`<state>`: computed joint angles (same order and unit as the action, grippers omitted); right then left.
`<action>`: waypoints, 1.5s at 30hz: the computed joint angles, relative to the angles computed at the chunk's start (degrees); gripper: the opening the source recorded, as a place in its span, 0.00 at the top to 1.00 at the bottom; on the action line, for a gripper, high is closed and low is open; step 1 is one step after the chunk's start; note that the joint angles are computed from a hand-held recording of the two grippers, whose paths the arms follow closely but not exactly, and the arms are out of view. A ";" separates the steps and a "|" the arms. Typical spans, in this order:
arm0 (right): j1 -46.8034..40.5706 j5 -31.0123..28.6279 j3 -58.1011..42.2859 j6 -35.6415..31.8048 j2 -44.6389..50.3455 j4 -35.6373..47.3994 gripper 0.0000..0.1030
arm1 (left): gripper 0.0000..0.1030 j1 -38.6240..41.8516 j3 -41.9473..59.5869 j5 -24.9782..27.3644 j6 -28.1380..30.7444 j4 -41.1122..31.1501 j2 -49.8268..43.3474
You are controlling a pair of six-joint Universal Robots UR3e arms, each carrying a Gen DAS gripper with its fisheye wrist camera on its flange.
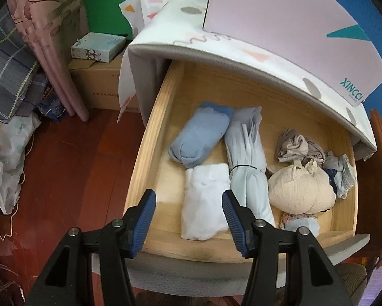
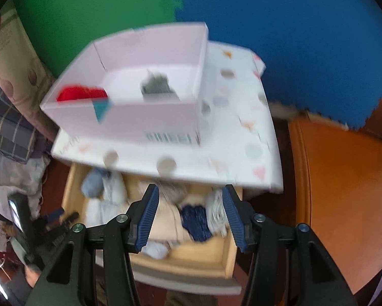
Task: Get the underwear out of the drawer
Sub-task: 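Bring the empty right gripper back over the open drawer, then lower the left gripper onto the folded white garment and close it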
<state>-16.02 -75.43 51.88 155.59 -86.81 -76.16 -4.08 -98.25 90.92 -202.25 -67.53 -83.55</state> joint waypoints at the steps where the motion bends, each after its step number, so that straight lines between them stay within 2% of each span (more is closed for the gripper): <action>1: -1.16 0.07 5.59 -0.69 -2.65 -1.48 0.52 | 0.46 0.00 0.17 -0.31 0.19 -0.33 -0.24; 5: -5.56 2.16 22.26 -2.28 -10.18 -5.40 0.52 | 0.46 0.08 1.21 -1.72 1.59 -1.67 -1.55; 9: -7.23 2.63 33.51 -2.16 -14.19 -9.23 0.52 | 0.46 0.86 2.82 -3.74 2.36 -3.85 -3.26; 17: -7.63 2.77 47.03 -0.68 -17.59 -16.77 0.52 | 0.46 -0.25 8.08 -3.28 3.28 -6.10 -8.70; 22: -8.90 4.36 48.75 -0.75 -17.48 -17.24 0.52 | 0.46 -0.03 11.61 -4.40 3.15 -8.64 -13.20; 34: -5.60 3.01 49.08 -0.34 -15.93 -19.67 0.51 | 0.46 -2.00 21.66 -3.97 2.75 -14.35 -24.75; 45: -4.73 2.18 48.18 0.30 -14.28 -19.21 0.51 | 0.49 0.83 18.24 -6.84 4.12 -12.24 -24.90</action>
